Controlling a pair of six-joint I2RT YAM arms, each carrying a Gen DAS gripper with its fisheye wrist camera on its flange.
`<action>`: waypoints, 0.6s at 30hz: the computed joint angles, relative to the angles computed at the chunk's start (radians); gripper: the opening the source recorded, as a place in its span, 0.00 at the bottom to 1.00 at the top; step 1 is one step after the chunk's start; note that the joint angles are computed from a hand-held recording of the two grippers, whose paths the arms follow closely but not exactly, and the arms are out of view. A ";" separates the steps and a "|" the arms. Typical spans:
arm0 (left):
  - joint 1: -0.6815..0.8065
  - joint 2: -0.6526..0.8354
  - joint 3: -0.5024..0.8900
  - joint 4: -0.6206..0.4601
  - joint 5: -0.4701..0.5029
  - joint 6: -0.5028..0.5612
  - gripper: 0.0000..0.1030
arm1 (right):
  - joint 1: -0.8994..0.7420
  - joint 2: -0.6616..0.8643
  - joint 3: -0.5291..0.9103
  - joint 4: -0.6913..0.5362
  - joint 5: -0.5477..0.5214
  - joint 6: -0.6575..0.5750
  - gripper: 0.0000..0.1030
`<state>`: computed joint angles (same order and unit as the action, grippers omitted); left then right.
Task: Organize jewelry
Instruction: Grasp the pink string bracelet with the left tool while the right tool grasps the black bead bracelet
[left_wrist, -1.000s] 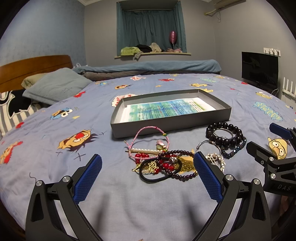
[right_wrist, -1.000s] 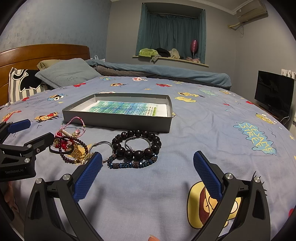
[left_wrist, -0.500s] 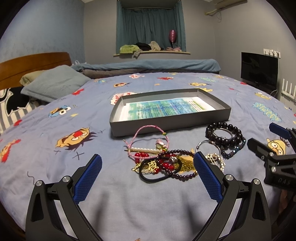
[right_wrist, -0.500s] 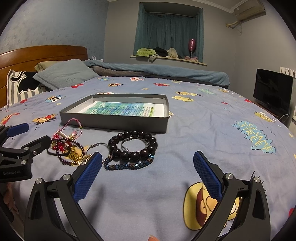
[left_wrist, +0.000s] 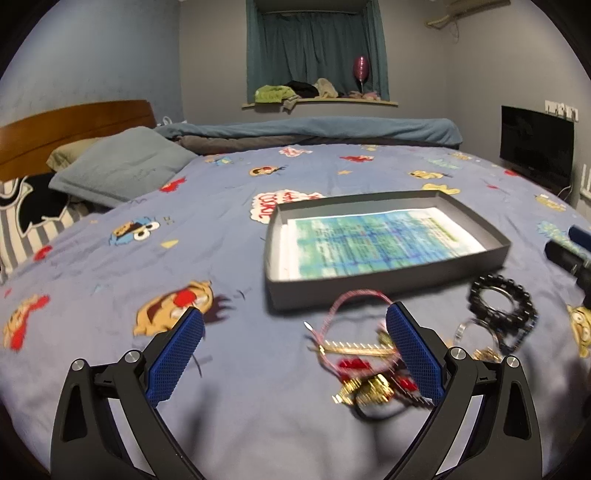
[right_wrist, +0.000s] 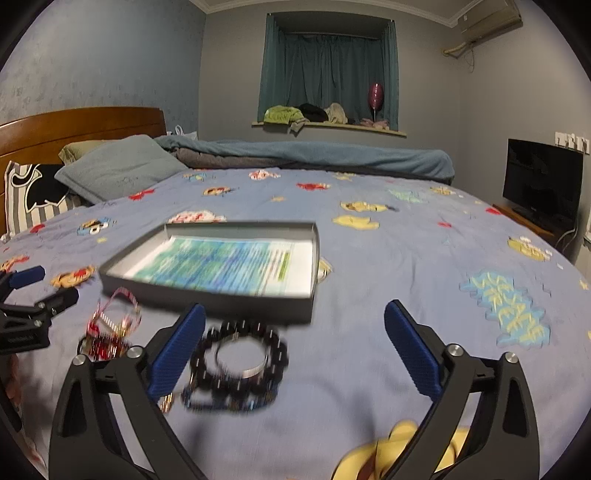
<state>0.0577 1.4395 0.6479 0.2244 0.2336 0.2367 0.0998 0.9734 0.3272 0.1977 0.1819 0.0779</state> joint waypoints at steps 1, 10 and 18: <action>0.001 0.022 0.026 -0.017 0.010 0.003 0.95 | -0.020 0.023 0.019 0.001 -0.023 -0.001 0.87; -0.041 0.199 0.181 -0.138 0.027 0.043 0.67 | -0.133 0.203 0.093 -0.031 -0.223 0.013 0.63; -0.074 0.282 0.264 -0.208 0.028 0.058 0.36 | -0.157 0.297 0.113 -0.044 -0.302 -0.003 0.44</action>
<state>-0.0160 1.7218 0.9115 0.0167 0.2615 0.2951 -0.0573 1.2705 0.4400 0.1539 -0.1200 0.0749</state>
